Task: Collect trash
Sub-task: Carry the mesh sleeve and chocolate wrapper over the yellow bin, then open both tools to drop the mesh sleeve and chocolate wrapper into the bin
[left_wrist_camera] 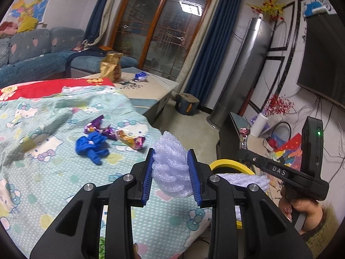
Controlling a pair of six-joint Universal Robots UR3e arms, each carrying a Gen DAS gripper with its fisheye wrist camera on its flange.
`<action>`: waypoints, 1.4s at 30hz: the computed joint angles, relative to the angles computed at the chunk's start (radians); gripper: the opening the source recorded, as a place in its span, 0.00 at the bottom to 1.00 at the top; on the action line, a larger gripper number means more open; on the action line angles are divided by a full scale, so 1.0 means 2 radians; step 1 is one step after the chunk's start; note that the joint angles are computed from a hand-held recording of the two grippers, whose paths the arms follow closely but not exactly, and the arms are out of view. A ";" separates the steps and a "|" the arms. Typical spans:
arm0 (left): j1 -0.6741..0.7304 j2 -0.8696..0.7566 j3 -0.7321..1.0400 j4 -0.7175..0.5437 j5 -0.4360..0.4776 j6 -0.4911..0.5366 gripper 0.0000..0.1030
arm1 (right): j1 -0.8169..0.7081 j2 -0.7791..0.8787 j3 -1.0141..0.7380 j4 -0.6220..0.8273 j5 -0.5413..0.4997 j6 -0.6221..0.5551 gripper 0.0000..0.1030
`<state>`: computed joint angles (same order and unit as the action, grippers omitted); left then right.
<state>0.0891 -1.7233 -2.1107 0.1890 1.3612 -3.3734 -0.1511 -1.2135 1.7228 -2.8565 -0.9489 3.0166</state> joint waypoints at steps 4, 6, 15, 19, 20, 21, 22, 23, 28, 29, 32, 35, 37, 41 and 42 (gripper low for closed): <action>-0.027 -0.021 0.026 -0.006 0.016 0.002 0.28 | -0.013 0.000 0.004 -0.003 0.001 0.006 0.18; -0.039 -0.033 0.041 -0.010 0.022 0.005 0.28 | -0.021 -0.001 0.007 -0.004 0.002 0.009 0.18; -0.079 -0.080 0.100 -0.030 0.040 0.016 0.28 | -0.054 0.002 0.014 -0.005 0.008 0.021 0.18; -0.095 -0.099 0.126 -0.039 0.049 0.021 0.28 | -0.067 0.008 0.013 -0.006 0.012 0.025 0.18; -0.098 -0.103 0.130 -0.040 0.050 0.023 0.28 | -0.071 0.010 0.012 -0.007 0.012 0.027 0.18; -0.102 -0.108 0.137 -0.043 0.052 0.025 0.28 | -0.074 0.011 0.012 -0.007 0.013 0.029 0.18; -0.106 -0.113 0.144 -0.045 0.055 0.026 0.28 | -0.073 0.013 0.011 -0.008 0.012 0.032 0.18; -0.110 -0.119 0.150 -0.047 0.057 0.027 0.28 | -0.076 0.014 0.011 -0.009 0.011 0.033 0.18; -0.126 -0.140 0.181 -0.061 0.066 0.030 0.28 | -0.090 0.017 0.011 -0.003 0.016 0.036 0.18; -0.130 -0.146 0.188 -0.065 0.067 0.032 0.28 | -0.093 0.019 0.010 0.000 0.017 0.035 0.18; -0.140 -0.160 0.206 -0.073 0.074 0.035 0.28 | -0.099 0.023 0.007 0.004 0.018 0.037 0.18; -0.149 -0.177 0.228 -0.083 0.078 0.038 0.28 | -0.106 0.028 0.004 0.010 0.019 0.036 0.18; -0.155 -0.186 0.241 -0.091 0.079 0.040 0.28 | -0.111 0.032 0.002 0.013 0.019 0.035 0.18; -0.166 -0.208 0.269 -0.105 0.081 0.044 0.28 | -0.118 0.039 -0.001 0.018 0.015 0.039 0.18; -0.169 -0.215 0.277 -0.110 0.082 0.045 0.28 | -0.120 0.041 -0.001 0.017 0.013 0.041 0.18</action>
